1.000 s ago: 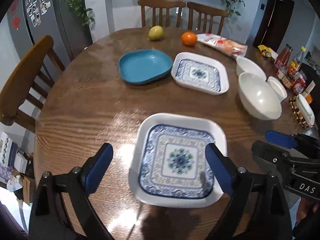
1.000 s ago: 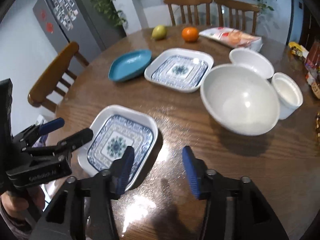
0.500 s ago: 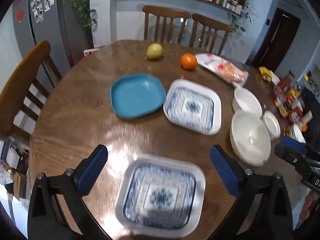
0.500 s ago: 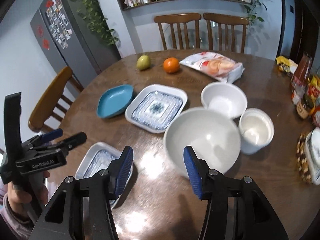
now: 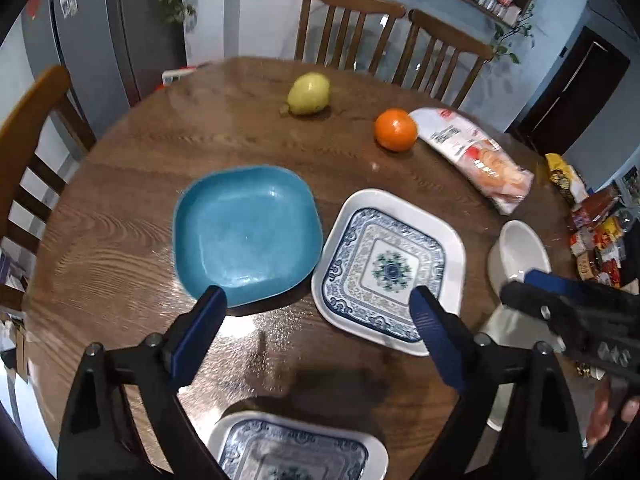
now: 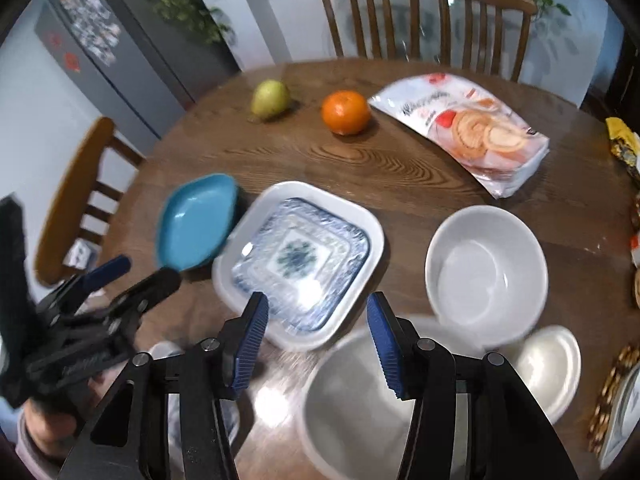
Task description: Organize plates and bowls
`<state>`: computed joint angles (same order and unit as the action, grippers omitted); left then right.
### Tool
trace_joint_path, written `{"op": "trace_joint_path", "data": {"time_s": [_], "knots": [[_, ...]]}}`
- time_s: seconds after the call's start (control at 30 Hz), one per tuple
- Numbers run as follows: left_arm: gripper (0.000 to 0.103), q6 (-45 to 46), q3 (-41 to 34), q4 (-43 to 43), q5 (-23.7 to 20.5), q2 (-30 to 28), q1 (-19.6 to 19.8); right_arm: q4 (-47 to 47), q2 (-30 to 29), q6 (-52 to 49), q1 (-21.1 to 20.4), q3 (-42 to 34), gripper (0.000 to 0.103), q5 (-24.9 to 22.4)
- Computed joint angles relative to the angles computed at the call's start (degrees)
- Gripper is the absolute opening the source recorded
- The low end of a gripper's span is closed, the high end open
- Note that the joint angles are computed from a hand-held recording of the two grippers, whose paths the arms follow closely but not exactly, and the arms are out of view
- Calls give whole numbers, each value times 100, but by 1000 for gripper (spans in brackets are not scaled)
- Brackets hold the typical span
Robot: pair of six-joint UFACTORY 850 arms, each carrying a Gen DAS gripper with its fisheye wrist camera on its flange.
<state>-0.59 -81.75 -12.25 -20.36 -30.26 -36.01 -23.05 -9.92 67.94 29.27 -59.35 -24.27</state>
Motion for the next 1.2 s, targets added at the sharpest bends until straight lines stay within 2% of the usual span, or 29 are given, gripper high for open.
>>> {"op": "trace_joint_path", "data": {"time_s": [0.1,0.2,0.33,0.47,0.53,0.57,0.63,0.67,0.73,0.77,0.8,0.9,1.03,1.2], "knots": [[67,59,-166,-73,-208,-241,-4,740,-359,-745,-289,-171,53,113],[61,482,-249,-495,-369,-380,14,1172,-633,-1283,-434,-331,53,66],[54,590,-420,-689,-530,-574,32,1371,-929,-1599,-513,-522,53,-111],[39,735,-619,-882,-734,-773,75,1493,-1192,-1833,-542,-709,51,-325],[36,868,-714,-1046,-826,-871,92,1542,-1250,-1899,-554,-720,46,-289],[31,925,-750,-1106,-857,-906,94,1516,-1278,-1882,-551,-735,45,-301],[28,1040,-754,-1170,-807,-920,94,1357,-1324,-1757,-537,-753,39,-339],[27,1072,-758,-1187,-788,-922,103,1117,-1350,-1583,-507,-770,32,-416],[20,1073,-794,-1182,-770,-953,117,756,-1349,-1346,-484,-774,28,-519],[13,1090,-793,-1193,-760,-958,132,692,-1339,-1276,-483,-762,25,-535],[8,1105,-798,-1205,-756,-967,144,574,-1330,-1156,-478,-754,19,-581],[9,1463,-749,-1637,-778,-954,216,244,-1292,-861,-414,-705,17,-676],[9,1392,-606,-1442,-574,-850,156,-174,-1160,-416,-325,-577,16,-626],[9,1757,-214,-1657,-257,-452,172,-576,-773,49,-196,-410,15,-564]]}}
